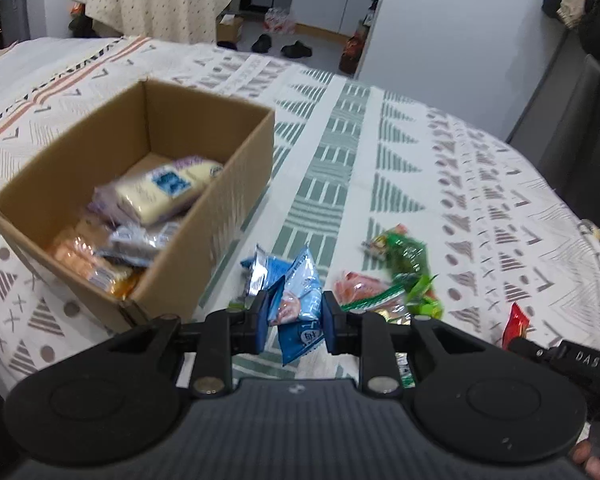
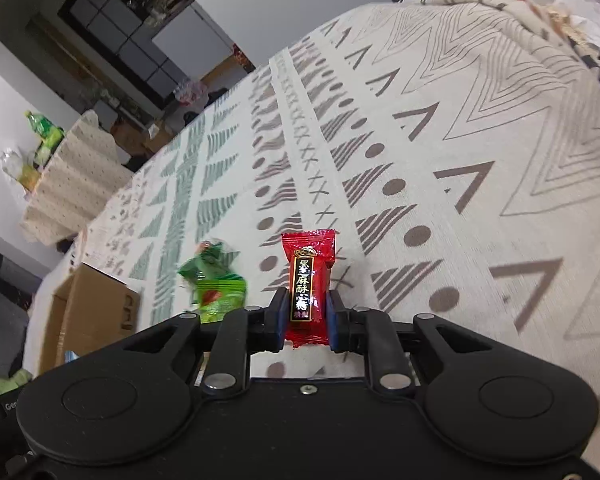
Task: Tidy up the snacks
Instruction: 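Carry the blue packet and red candy bar over the box with both tools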
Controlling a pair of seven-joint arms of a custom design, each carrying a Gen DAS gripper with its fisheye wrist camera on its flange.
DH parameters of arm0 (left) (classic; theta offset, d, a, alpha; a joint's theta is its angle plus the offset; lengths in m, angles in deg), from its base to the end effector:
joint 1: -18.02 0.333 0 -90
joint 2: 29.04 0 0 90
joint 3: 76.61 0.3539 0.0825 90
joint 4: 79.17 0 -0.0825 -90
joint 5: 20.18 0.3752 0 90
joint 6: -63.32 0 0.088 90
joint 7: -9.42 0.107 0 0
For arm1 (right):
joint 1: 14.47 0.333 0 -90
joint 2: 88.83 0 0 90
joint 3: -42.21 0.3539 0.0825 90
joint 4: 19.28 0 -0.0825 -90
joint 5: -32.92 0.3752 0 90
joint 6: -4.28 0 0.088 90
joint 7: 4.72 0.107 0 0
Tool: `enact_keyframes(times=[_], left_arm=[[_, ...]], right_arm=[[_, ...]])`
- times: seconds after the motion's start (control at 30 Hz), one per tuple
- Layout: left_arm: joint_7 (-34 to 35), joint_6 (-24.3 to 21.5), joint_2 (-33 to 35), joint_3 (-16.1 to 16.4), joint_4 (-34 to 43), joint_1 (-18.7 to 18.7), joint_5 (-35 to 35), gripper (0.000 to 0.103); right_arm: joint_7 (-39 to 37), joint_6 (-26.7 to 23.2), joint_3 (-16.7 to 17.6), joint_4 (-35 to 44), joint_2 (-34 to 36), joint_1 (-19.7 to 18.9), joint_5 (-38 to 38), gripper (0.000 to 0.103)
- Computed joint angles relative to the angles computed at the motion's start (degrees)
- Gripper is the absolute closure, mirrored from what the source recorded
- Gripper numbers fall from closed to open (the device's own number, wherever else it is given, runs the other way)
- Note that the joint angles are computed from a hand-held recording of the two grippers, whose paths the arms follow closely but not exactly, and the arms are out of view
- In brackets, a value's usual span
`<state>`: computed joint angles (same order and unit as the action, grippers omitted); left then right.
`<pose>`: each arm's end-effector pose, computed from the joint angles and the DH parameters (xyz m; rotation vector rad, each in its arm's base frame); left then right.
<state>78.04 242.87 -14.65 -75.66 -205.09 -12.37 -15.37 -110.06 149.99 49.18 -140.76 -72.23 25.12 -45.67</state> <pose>0.5244 -0.3050 0.3918 -1.7064 2.1441 -0.9035 0.3962 0.4323 0.3251 -0.7502 2.2618 -0.3438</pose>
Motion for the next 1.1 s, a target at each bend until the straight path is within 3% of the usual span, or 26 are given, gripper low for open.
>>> enact_keyframes(times=[0.2,0.37,0.53,0.77,1.1], left_arm=[[10.7,-0.2,-2.6,-13.1,-0.8,12.1,-9.5,0.077],[21.9,-1.1,-4.9,-20.7,-1.6,19.3,-19.9,0.077],[38.2,-3.0,-6.8,-28.2,-1.2,26.4,-36.3,0.077],[49.7,-6.5,-8.3,-26.9,0.1,26.8,-48.5,0.077],[59.1,-9.6,-8.6,-20.5,2.0,23.5,-57.6,0.077]], right_arm=[[-2.9,-4.2,1.4,1.8,-1.3,2.0,3.3,0.084],[-3.7,-10.1,2.3,3.1,-2.6,3.9,4.6,0.084],[-2.6,-13.6,3.2,4.4,-2.2,5.6,4.9,0.084],[-4.6,-18.2,3.6,7.8,-1.2,7.5,6.4,0.084],[-7.8,-20.7,2.0,17.2,3.5,10.5,6.0,0.084]])
